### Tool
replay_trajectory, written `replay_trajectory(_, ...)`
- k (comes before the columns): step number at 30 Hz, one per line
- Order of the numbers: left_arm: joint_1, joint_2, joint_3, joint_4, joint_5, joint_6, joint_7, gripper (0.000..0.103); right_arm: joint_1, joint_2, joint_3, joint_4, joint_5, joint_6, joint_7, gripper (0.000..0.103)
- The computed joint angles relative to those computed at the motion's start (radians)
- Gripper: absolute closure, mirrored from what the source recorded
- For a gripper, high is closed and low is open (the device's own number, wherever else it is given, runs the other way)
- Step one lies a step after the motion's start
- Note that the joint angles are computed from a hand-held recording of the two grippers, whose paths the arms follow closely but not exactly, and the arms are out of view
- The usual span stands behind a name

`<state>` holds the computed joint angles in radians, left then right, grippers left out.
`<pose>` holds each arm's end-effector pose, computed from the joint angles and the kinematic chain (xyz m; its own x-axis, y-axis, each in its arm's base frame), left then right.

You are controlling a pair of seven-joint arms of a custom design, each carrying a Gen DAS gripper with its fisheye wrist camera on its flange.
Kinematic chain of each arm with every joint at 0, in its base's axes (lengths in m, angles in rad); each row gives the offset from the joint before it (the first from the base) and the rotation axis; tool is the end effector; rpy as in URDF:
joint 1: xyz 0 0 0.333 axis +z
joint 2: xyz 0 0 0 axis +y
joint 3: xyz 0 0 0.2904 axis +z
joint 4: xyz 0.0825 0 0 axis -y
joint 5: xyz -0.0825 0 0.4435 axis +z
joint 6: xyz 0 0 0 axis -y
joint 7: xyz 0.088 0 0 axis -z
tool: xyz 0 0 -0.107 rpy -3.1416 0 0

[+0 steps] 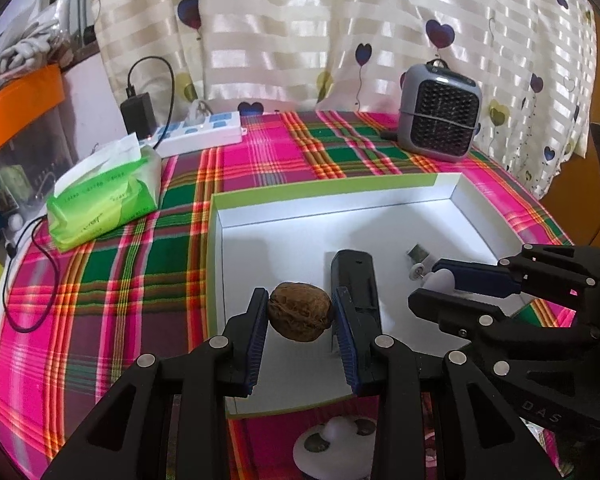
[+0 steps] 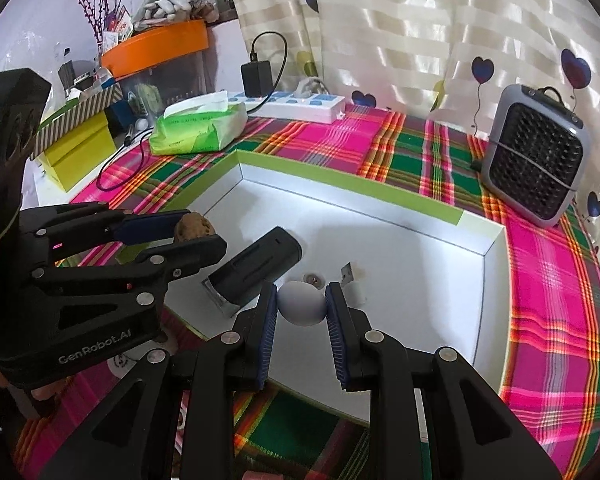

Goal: Organize objects
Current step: 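Carry walnut with left gripper into box while right gripper carries egg there, then open left gripper to drop walnut in box while right gripper releases egg beside it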

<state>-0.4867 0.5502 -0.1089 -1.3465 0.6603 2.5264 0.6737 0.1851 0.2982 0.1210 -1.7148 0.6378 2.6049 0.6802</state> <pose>0.6708 -0.4394 0.4392 -0.0943 -0.9953 0.0222 -0.7091 0.0515 -0.7032 0.7030 0.2015 0.4287 0.6767 -0.7342 -0.0546 -0.5604 -0.4656 -0.6850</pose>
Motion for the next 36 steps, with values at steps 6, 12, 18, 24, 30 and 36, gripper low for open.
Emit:
replay_trajectory(6, 0.005, 0.019, -0.006, 0.017, -0.020, -0.007, 0.027, 0.072, -0.001, 0.013, -0.004, 0.013, -0.013, -0.010, 0.025, 0.077)
replay_trajectory(12, 0.010, 0.036, -0.015, 0.036, -0.055, -0.008, 0.071, 0.072, -0.002, 0.021, -0.006, 0.020, -0.023, -0.006, 0.052, 0.077)
replay_trajectory(18, 0.007, 0.027, -0.006, 0.022, -0.060, 0.018, 0.054, 0.072, -0.010, 0.007, 0.003, 0.001, -0.002, 0.018, 0.037, 0.076)
replay_trajectory(24, 0.007, 0.002, 0.003, -0.009, -0.042, 0.060, 0.015, 0.072, -0.019, -0.019, 0.011, -0.022, 0.057, 0.049, -0.008, 0.076)
replay_trajectory(30, 0.008, -0.029, 0.002, -0.043, -0.023, 0.077, -0.007, 0.072, -0.023, -0.057, 0.012, -0.056, 0.114, 0.069, -0.055, 0.075)
replay_trajectory(36, 0.013, -0.083, -0.002, -0.111, 0.009, 0.110, -0.046, 0.072, -0.021, -0.117, 0.008, -0.119, 0.204, 0.086, -0.140, 0.075)
